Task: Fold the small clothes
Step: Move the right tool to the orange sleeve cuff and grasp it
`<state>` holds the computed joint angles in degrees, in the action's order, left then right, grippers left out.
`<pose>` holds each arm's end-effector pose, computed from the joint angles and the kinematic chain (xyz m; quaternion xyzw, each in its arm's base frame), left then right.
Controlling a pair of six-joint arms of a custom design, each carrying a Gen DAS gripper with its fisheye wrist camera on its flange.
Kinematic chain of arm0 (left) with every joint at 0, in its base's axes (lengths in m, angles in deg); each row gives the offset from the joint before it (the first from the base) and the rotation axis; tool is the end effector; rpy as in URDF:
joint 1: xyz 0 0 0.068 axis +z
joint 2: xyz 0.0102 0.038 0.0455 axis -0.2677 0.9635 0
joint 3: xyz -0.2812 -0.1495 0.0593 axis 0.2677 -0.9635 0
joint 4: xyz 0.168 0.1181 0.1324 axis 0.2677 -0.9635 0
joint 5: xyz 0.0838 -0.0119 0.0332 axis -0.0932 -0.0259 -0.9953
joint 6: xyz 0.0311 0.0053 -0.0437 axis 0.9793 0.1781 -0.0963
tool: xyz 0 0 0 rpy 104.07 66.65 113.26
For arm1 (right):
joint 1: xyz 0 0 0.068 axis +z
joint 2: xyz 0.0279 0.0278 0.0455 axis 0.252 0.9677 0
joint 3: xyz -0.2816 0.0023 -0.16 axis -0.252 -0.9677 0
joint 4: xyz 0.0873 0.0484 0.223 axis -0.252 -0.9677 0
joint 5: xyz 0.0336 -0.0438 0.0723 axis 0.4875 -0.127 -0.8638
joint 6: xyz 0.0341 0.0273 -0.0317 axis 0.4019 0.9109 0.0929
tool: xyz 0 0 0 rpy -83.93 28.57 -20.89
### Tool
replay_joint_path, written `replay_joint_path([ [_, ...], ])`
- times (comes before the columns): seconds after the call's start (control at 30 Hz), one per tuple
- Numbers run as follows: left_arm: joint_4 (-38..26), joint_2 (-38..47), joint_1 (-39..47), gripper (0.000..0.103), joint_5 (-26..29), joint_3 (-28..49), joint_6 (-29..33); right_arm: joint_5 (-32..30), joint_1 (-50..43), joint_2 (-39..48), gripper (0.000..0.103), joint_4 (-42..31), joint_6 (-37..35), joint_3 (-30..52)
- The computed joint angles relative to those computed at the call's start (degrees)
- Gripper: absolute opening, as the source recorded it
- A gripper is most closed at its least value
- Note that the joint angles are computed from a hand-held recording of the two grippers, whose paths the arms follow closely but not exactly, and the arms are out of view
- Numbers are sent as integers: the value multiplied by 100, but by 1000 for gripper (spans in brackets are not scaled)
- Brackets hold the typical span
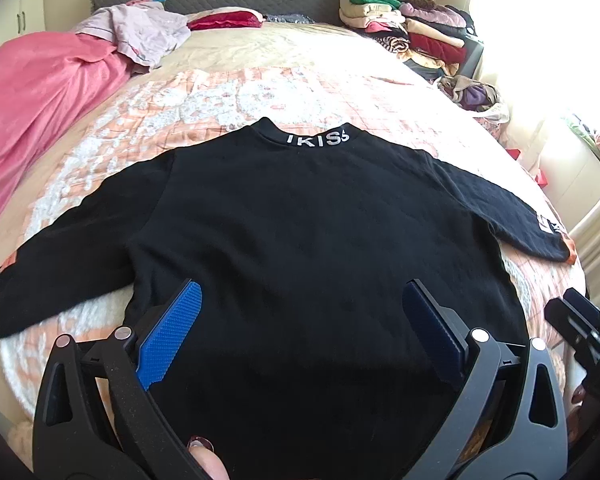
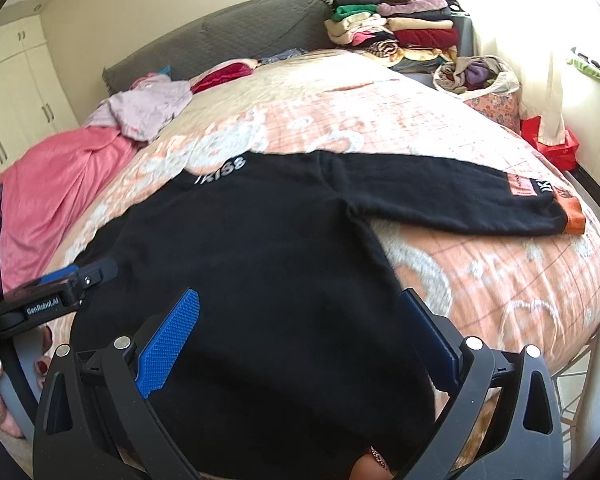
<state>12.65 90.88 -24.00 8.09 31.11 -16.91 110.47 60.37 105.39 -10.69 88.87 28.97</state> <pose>0.3567 -0.0614 0.2367 0.1578 0.9284 -0.1156 0.3158 0.1729 0.1514 0.3138 0.1695 0.9109 0.0557 0.3721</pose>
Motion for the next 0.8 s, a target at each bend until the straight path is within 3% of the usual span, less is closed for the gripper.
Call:
replay_joint_path([
  [0.4,-228,618,-311,95,-209,1127,-138,-412,-1298,-332,99,278,-438,-287],
  [0.7,-376,1237,-462,95,-254,1937,72,-1079,-2937,-512,99,689,-832,-664],
  [0.8,-582,1528,-490,95,-218,2343,93,-991,-3409,-421,99,699,-1008,-721],
])
